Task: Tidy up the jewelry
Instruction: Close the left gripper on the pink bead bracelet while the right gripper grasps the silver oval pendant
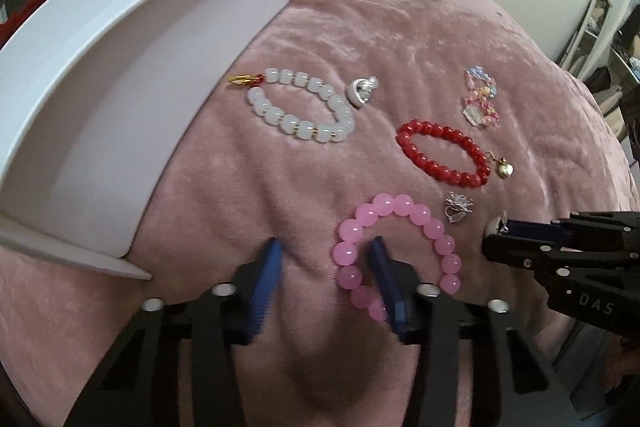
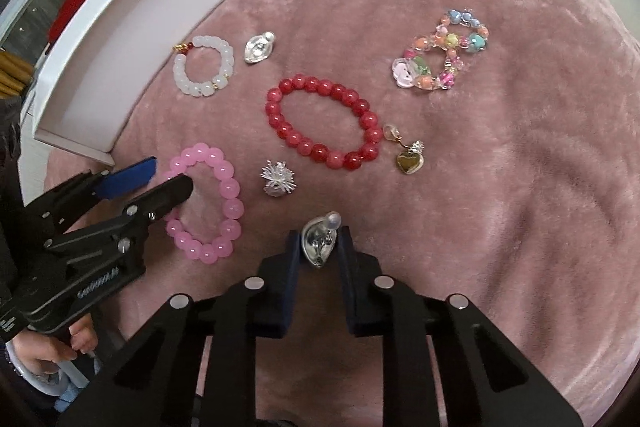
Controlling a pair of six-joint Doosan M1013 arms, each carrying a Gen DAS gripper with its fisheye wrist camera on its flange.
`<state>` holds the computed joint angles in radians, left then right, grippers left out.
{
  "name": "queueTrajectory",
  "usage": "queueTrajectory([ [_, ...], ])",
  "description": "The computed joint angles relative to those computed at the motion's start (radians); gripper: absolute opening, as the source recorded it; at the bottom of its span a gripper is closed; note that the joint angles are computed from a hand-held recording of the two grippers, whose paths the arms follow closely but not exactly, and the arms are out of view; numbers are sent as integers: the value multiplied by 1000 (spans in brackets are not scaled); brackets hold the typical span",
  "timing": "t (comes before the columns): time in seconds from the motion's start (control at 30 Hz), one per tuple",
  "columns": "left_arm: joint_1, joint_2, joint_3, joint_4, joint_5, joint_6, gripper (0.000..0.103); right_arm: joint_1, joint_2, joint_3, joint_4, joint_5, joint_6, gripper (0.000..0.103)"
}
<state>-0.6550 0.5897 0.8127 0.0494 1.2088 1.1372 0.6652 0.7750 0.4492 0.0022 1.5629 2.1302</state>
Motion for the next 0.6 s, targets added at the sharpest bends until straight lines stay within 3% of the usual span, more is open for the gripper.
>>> queueTrajectory([
  [0.2,0,-19,29,-11,-32,15,24,-6,-48,78,42,-84,-3,19],
  [0.37,0,-37,47,-14,-64,11,18,-5,-82,137,45,-151,11,19],
  [0.43,5,-50,63,-40,-94,15,7,-7,-95,157,48,-178,16,19],
  [0.6,-9,-67,73,-33,-122,59,6,-9,-112,184,50,-211,21,19],
])
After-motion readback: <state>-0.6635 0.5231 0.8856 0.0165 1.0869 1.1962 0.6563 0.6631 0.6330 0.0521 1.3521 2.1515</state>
